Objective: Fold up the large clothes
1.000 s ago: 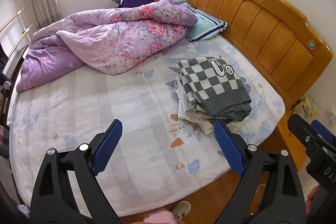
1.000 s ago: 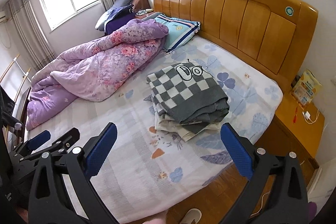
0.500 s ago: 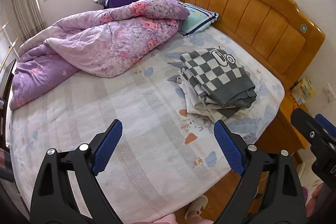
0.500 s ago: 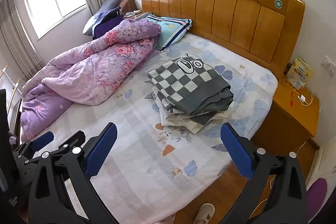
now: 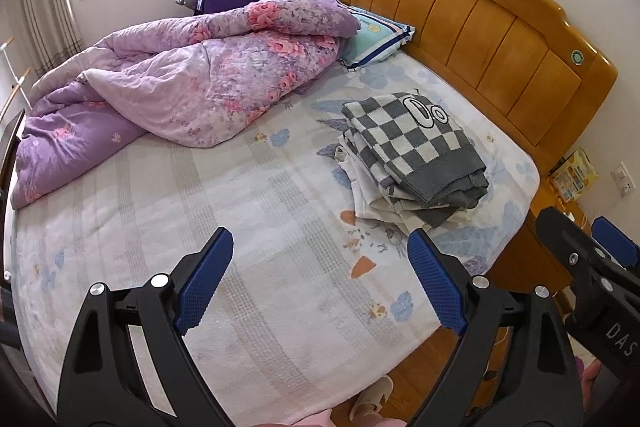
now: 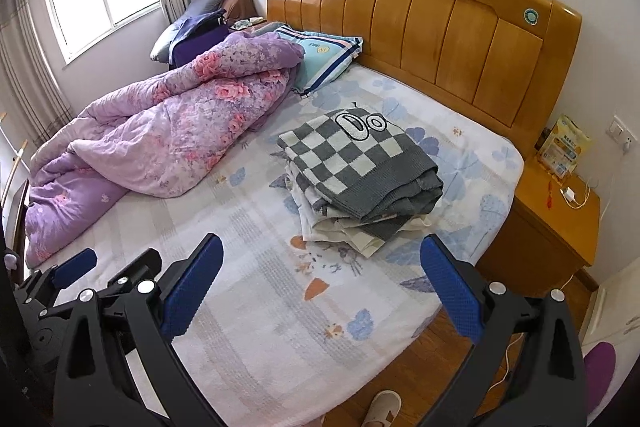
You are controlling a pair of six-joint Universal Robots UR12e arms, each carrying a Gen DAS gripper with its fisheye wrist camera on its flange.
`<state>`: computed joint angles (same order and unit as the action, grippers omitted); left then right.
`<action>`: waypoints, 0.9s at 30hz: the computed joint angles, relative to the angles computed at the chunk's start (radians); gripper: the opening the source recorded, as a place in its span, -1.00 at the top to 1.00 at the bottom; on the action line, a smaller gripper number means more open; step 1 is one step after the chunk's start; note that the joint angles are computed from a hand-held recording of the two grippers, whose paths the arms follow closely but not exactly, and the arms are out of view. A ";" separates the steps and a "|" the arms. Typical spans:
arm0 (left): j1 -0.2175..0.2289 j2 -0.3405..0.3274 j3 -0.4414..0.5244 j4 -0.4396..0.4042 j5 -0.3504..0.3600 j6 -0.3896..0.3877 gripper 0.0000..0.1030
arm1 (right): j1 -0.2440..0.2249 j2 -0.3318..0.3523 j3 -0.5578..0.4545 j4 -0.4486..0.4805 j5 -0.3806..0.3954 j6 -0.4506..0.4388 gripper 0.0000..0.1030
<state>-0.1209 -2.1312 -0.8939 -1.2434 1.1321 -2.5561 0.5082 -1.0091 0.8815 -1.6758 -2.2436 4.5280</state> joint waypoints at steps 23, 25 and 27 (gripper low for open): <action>0.000 -0.004 0.004 -0.003 0.008 -0.018 -0.74 | -0.009 -0.013 0.027 -0.005 0.024 0.015 -0.85; 0.000 -0.005 0.004 -0.007 0.009 -0.015 -0.74 | -0.009 -0.016 0.032 -0.003 0.022 0.016 -0.85; -0.001 -0.005 0.003 -0.005 0.010 -0.014 -0.74 | -0.011 -0.018 0.037 -0.008 0.026 0.012 -0.85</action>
